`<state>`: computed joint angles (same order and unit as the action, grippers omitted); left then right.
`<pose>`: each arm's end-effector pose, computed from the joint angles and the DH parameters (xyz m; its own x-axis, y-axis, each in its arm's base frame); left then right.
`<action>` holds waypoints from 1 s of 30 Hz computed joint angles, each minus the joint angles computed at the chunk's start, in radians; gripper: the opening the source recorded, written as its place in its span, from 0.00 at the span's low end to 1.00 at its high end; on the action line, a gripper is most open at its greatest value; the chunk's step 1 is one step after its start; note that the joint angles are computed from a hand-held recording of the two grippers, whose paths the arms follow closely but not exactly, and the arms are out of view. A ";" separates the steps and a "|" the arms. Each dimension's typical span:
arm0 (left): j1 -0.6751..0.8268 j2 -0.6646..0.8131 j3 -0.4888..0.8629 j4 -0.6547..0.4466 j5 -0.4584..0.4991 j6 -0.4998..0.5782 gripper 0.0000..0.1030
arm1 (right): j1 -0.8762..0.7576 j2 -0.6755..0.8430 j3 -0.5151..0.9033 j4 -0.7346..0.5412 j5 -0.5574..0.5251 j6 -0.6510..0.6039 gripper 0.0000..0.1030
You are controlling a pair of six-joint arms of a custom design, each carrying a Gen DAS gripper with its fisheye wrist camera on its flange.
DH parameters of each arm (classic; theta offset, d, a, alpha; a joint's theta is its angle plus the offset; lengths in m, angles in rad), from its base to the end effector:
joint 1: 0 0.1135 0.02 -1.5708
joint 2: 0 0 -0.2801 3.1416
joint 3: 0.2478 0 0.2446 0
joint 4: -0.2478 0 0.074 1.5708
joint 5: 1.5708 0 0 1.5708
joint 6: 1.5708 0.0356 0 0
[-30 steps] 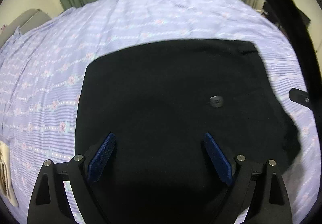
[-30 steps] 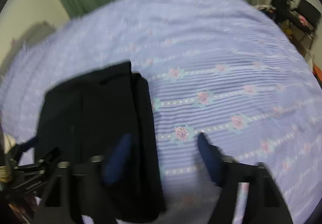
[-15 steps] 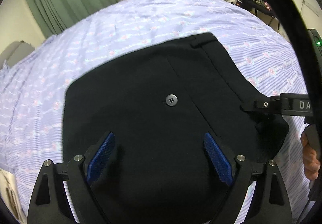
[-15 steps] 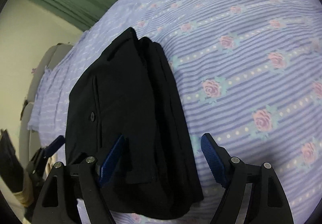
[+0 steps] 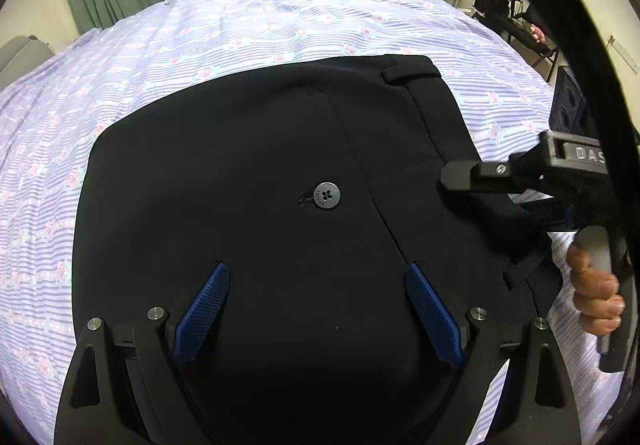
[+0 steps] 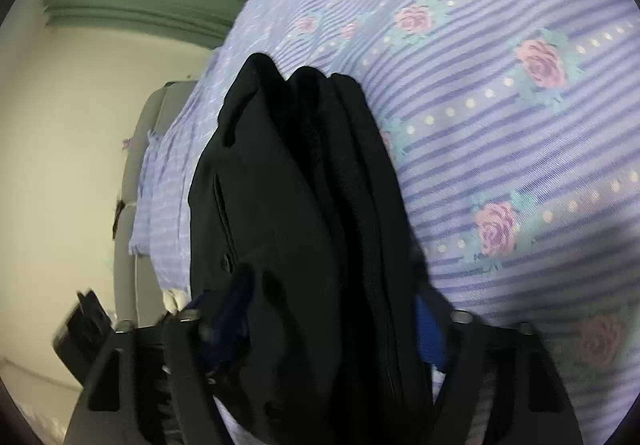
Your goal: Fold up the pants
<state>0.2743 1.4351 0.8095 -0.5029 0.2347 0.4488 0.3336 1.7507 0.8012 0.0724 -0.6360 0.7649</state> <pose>0.2486 0.0614 0.2026 -0.8566 0.1974 -0.4768 0.2265 0.9740 -0.0037 0.2979 0.1256 0.1523 -0.9550 0.2586 -0.1450 0.0541 0.6330 0.7722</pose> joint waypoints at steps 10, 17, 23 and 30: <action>0.043 0.015 0.036 -0.034 0.034 0.010 0.88 | 0.212 -0.078 0.172 -0.305 0.382 -0.029 0.31; 0.173 -0.045 0.099 -0.077 0.070 0.080 0.88 | 0.387 0.012 0.443 -0.676 0.768 -0.003 0.25; 0.424 0.081 0.228 -0.132 0.113 0.256 0.90 | 0.414 0.068 0.533 -0.822 0.878 0.047 0.25; 0.564 0.445 0.564 -0.378 0.234 0.243 0.89 | 0.437 0.135 0.627 -0.917 0.934 0.038 0.25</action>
<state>0.8378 1.8799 1.3731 -0.8811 0.4691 0.6921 0.7703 1.8858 1.4278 -0.8443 0.2976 0.8033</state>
